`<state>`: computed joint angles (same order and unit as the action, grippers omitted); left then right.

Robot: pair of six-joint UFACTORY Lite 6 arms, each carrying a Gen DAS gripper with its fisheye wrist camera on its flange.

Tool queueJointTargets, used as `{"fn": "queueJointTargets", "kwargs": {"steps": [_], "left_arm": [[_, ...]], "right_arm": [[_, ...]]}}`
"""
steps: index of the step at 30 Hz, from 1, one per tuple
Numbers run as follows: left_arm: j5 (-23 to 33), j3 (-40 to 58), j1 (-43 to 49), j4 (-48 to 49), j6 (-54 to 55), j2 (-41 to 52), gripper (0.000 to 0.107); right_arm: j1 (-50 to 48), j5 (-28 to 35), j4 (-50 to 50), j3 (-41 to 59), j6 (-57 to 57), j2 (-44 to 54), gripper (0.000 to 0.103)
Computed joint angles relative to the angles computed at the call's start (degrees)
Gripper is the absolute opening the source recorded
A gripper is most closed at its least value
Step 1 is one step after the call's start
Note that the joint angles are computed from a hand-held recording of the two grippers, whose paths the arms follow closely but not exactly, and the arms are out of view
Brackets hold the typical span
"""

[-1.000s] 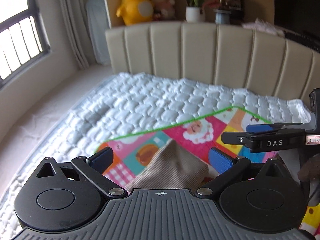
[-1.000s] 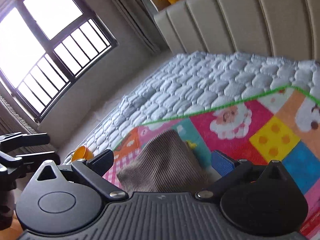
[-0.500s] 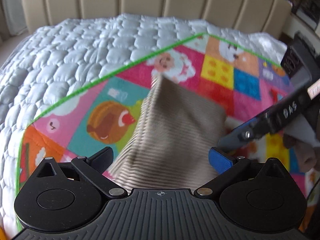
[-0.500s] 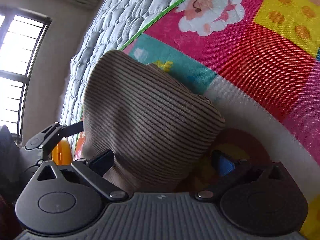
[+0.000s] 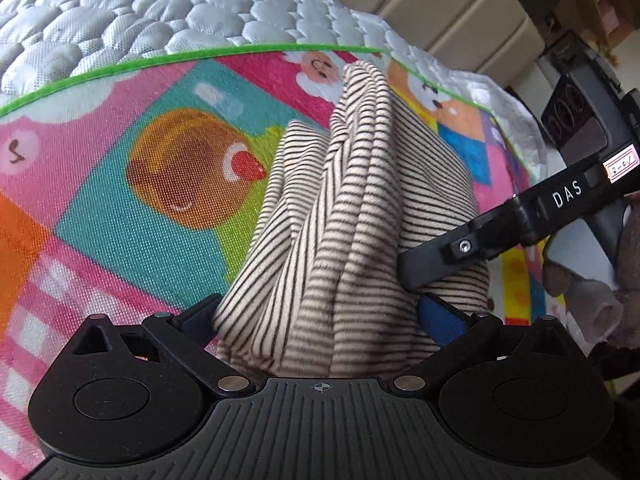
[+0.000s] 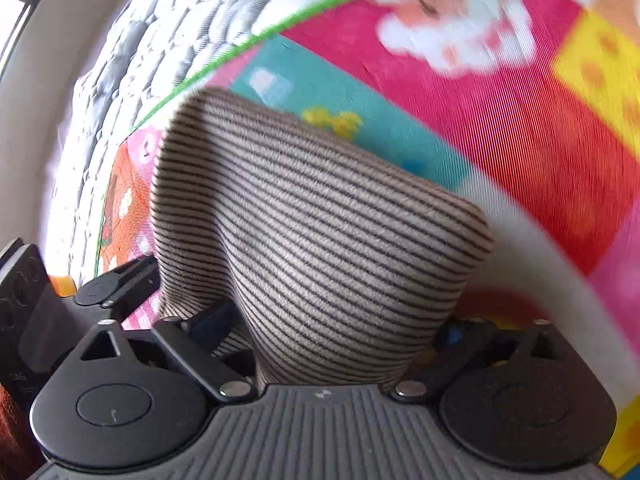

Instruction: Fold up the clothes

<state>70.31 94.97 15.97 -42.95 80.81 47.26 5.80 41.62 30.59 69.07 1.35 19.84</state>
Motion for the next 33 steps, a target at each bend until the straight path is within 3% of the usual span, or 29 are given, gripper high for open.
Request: {"fn": "queueJointTargets", "kwargs": {"steps": [2, 7, 12, 15, 18, 20, 25, 33], "left_arm": [[0.58, 0.58, -1.21, -1.09, -3.18, 0.31, 0.103], [-1.39, 0.45, -5.49, -5.78, -12.79, 0.30, 0.103], [-10.31, -2.46, -13.80, -8.02, -22.66, -2.98, 0.103], [-13.90, 0.79, -19.39, -5.63, -33.57, -2.48, 0.103], [-19.41, 2.51, -25.70, 0.71, -45.90, -3.20, 0.103], [-23.38, 2.54, -30.07, 6.45, -56.39, -4.33, 0.103], [-23.91, 5.17, -37.17, 15.97, -76.42, -4.52, 0.103], [-28.45, -1.12, -37.37, 16.51, -79.84, -8.79, 0.103]], "right_arm": [[-1.50, 1.58, -0.74, 4.42, -4.33, 1.36, 0.091], [-8.89, -0.58, 9.40, 12.16, -27.41, 7.35, 0.091], [-17.23, 4.49, 14.06, 18.36, -42.53, 13.15, 0.091], [-24.41, 11.80, 18.94, 25.77, -48.62, 22.18, 0.094], [-30.73, 20.50, 21.85, 35.72, -44.97, 33.54, 0.095], [-34.43, 24.34, 25.36, 36.12, -45.92, 36.08, 0.095], [-36.98, 26.44, 24.10, 33.40, -50.12, 34.59, 0.095], [-32.88, 24.95, 19.33, 39.73, -46.09, 35.37, 0.096]]}}
